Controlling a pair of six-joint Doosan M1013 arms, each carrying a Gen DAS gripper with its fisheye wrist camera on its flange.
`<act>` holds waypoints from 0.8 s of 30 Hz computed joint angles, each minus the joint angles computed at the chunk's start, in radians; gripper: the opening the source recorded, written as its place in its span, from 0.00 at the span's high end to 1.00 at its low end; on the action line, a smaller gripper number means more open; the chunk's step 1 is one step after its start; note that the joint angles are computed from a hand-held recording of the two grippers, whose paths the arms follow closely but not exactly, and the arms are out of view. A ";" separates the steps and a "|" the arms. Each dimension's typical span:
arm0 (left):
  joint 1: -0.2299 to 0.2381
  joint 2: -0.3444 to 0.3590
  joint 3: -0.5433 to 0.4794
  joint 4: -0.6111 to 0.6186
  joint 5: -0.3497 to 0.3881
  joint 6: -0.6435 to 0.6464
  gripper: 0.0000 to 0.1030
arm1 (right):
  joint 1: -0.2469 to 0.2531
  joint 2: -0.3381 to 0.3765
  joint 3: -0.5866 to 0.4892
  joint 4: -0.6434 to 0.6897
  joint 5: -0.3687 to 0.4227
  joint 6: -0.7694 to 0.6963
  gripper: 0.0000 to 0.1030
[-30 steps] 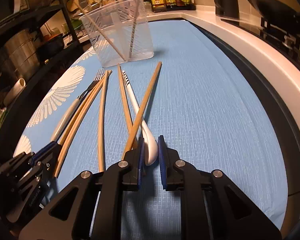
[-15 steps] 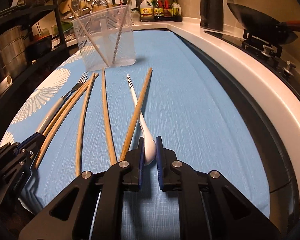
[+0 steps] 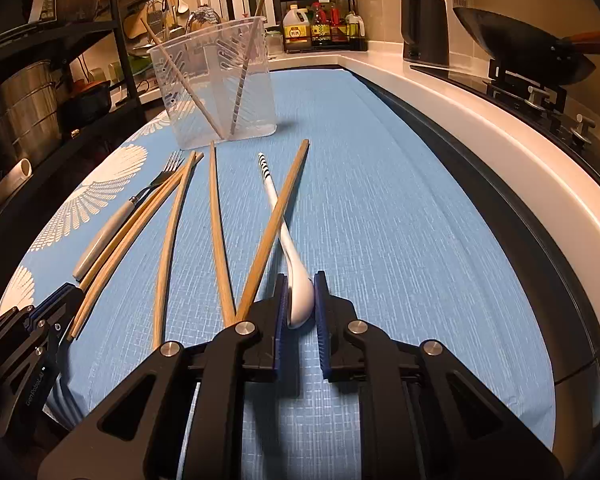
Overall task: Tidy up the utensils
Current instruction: 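Lift the chopstick with the left tool while the right tool lifts the spoon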
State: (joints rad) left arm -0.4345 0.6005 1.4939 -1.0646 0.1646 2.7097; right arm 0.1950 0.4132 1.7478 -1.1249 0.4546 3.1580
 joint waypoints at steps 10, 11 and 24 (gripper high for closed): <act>-0.006 -0.009 0.012 -0.149 -0.036 0.183 0.94 | 0.003 -0.016 0.001 -0.019 0.033 0.002 0.89; -0.006 -0.012 0.015 -0.186 -0.040 0.220 0.94 | 0.004 -0.019 -0.001 -0.023 0.041 -0.006 0.89; -0.004 -0.044 0.027 -0.615 -0.027 0.679 0.94 | 0.033 -0.037 -0.094 0.053 0.164 -0.333 0.89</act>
